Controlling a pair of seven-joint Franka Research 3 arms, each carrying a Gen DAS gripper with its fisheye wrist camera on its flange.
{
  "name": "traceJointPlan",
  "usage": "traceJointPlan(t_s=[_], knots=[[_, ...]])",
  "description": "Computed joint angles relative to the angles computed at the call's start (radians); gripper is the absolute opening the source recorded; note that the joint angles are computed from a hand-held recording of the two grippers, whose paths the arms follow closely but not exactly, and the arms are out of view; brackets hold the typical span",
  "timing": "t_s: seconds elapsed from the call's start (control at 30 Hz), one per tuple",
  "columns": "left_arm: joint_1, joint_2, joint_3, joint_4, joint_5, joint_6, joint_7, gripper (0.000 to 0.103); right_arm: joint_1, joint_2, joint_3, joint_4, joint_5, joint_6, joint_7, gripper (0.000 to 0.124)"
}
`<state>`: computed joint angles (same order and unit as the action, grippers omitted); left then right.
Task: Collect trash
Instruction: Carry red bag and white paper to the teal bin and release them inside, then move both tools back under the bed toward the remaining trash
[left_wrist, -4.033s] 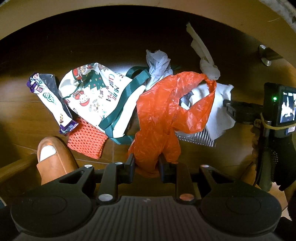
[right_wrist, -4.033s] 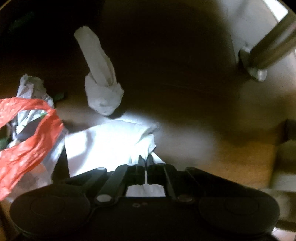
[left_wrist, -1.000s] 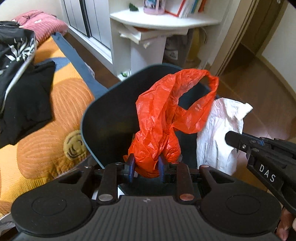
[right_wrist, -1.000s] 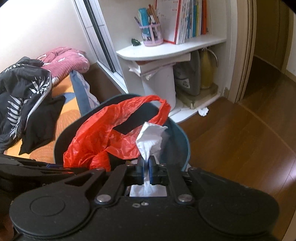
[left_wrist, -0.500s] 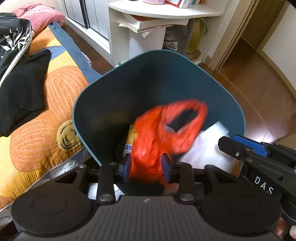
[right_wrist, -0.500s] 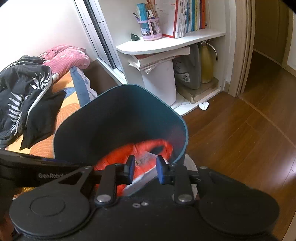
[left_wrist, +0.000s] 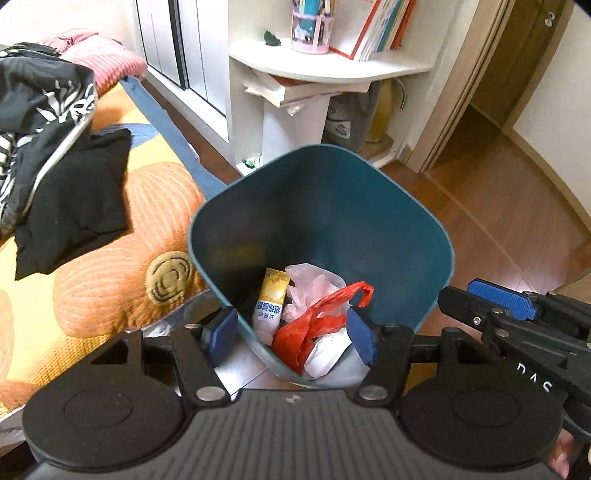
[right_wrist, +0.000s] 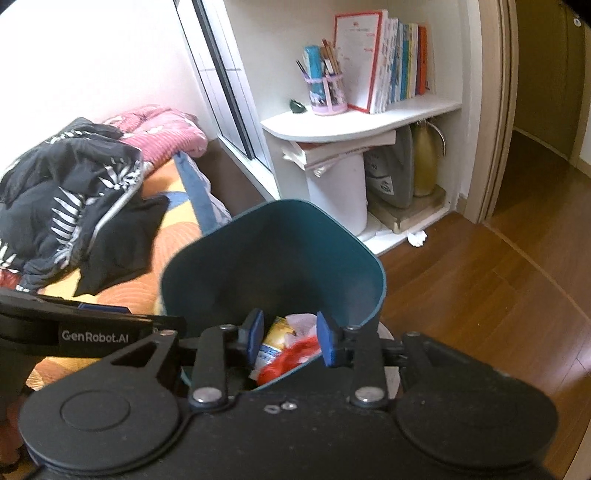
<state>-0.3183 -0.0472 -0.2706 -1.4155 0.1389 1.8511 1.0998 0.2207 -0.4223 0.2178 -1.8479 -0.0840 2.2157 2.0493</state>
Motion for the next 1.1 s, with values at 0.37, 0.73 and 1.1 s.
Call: traceJointPlan(t_s=[0.37, 0.73, 1.1], knots=[[0.025, -0.194, 0.025, -0.112, -0.041, 0.008, 0.014, 0.069, 0.036, -0.016, 0.045, 0.074, 0.007, -0.023, -0.006, 0.045], [0.068, -0.446, 0.087, -0.283, -0.076, 0.006, 0.03, 0.08, 0.113, 0.04, 0.104, 0.165, 0.004, -0.039, -0.009, 0.05], [0.119, -0.706, 0.162, -0.491, -0.061, -0.04, 0.052, 0.089, 0.242, 0.157, 0.14, 0.245, 0.009, -0.05, -0.029, 0.05]])
